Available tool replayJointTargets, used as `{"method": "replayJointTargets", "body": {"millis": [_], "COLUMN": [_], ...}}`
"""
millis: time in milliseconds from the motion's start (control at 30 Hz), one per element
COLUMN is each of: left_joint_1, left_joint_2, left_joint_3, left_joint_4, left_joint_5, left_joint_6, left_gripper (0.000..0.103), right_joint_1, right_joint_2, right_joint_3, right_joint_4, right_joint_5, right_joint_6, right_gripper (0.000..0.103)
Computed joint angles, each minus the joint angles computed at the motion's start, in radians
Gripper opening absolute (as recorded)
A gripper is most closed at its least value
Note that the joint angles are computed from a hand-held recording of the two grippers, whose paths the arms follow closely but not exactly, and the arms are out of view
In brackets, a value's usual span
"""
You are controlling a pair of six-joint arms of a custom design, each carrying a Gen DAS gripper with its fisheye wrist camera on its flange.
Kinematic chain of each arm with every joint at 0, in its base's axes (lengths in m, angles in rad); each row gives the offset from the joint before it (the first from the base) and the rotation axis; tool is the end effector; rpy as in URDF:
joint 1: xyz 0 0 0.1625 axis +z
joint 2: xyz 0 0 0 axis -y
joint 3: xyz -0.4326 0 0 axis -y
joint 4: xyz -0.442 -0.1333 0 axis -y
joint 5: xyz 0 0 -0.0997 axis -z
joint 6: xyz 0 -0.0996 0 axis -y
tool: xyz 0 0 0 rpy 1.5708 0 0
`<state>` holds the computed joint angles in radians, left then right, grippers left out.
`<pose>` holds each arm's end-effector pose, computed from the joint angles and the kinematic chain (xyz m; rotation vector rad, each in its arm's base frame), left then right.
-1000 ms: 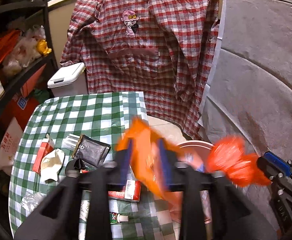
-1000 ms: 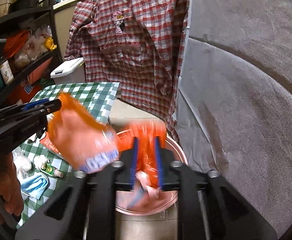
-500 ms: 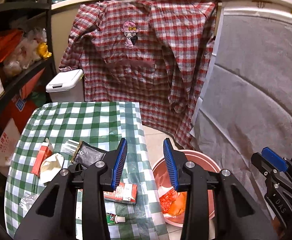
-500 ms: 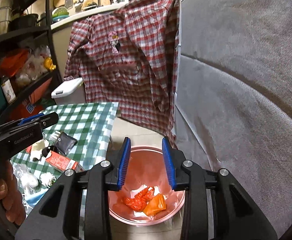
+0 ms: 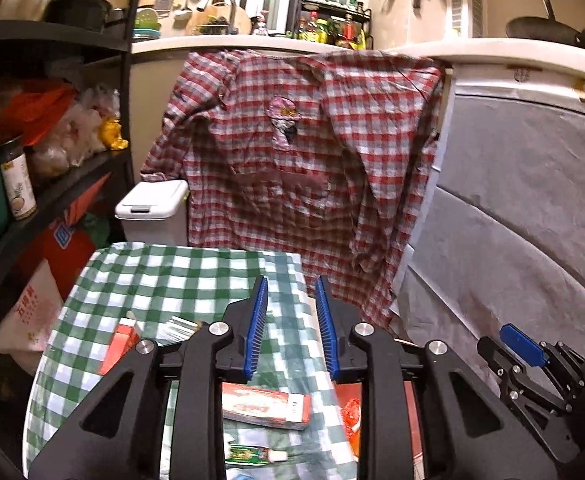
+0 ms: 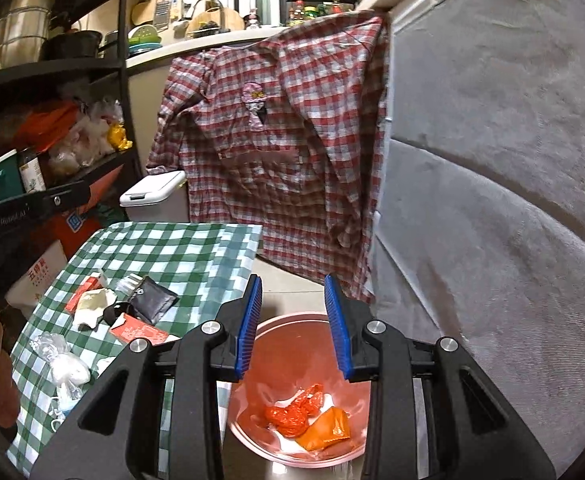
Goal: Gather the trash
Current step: 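Move the right tool back over the table toward the blue face mask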
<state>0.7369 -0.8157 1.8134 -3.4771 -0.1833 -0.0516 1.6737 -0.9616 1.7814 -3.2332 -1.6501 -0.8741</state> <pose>-0.2977 -0.5823 0.1736 0.0102 1.9089 -1.4107 0.1956 -0.6731 0.2025 1.1642 -2.2878 1.0274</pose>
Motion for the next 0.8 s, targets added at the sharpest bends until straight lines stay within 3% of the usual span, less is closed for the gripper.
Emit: {"method": "replayJointTargets", "body": {"millis": [200, 300, 533, 667, 800], "left_joint_1": [0.003, 0.003, -0.001, 0.013, 0.041], "left_joint_2": [-0.054, -0.109, -0.239, -0.385, -0.523], "left_joint_3": [0.057, 0.113, 0.258, 0.386, 0.475], "left_joint_4": [-0.040, -0.016, -0.011, 0.210, 0.452], "left_joint_5": [0.017, 0.012, 0.020, -0.016, -0.133], "left_joint_6": [0.031, -0.007, 0.034, -0.171, -0.354], "left_gripper": [0.018, 0.018, 0.017, 0.017, 0.017], "right_joint_1": [0.020, 0.027, 0.038, 0.038, 0.040], "right_joint_2": [0.003, 0.003, 0.002, 0.003, 0.015], "right_joint_3": [0.029, 0.046, 0.073, 0.086, 0.080], "right_joint_4": [0.005, 0.019, 0.075, 0.119, 0.272], "right_joint_5": [0.037, 0.055, 0.101, 0.122, 0.120], "right_joint_6": [-0.019, -0.021, -0.018, -0.033, -0.113], "right_gripper": [0.018, 0.016, 0.016, 0.016, 0.016]}}
